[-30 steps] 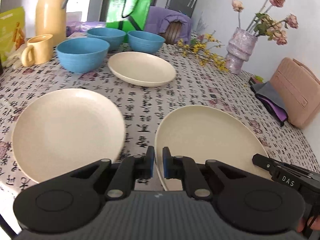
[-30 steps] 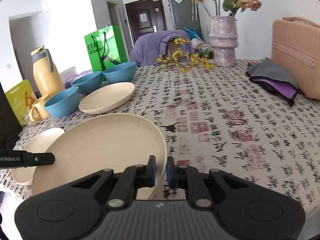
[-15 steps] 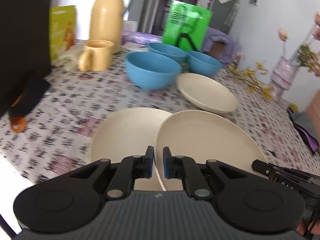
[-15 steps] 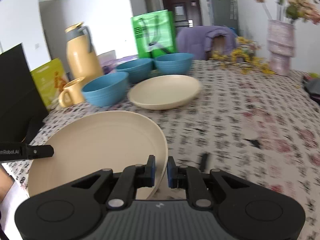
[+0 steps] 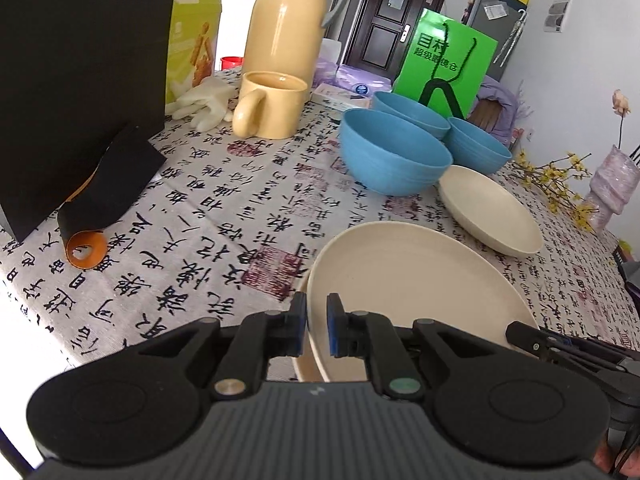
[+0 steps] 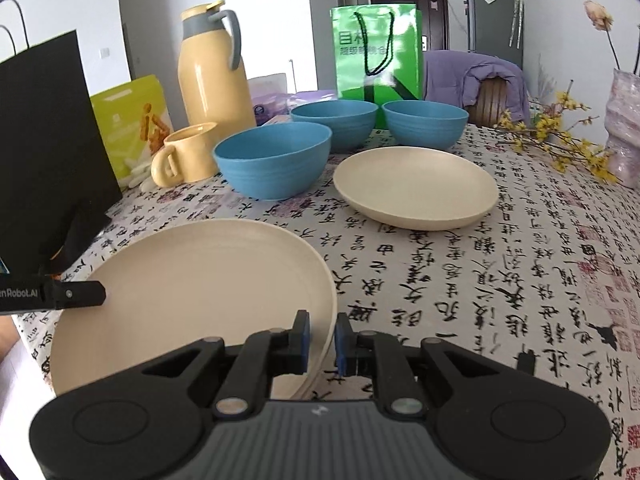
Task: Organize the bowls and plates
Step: 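Carry a plate toward the placed plates in the right tool while the left carries one, then stack the plate onto a placed plate with the right tool while the left stacks one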
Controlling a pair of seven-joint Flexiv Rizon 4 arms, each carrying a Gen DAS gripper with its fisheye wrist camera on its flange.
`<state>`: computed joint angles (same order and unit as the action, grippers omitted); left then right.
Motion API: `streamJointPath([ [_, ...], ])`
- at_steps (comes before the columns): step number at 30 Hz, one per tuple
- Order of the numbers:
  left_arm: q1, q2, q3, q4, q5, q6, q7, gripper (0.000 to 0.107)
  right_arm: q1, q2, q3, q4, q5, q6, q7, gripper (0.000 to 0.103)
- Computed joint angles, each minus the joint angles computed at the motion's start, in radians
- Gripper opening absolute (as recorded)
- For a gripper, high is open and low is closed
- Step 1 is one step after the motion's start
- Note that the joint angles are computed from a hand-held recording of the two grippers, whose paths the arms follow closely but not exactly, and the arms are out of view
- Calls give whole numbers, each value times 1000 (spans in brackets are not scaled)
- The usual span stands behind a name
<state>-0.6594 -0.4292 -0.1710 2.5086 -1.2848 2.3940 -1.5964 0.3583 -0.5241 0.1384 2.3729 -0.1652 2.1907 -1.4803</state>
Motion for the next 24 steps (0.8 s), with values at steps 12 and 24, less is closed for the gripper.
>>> streamJointPath([
  [12,31,3,36,42,143,-29,-71,11,180,4,-86,-16,201,6,-134,22],
  [24,-4,11,37,51,114,14,-56,16,138,20,-41,14,190,54,-143,28],
])
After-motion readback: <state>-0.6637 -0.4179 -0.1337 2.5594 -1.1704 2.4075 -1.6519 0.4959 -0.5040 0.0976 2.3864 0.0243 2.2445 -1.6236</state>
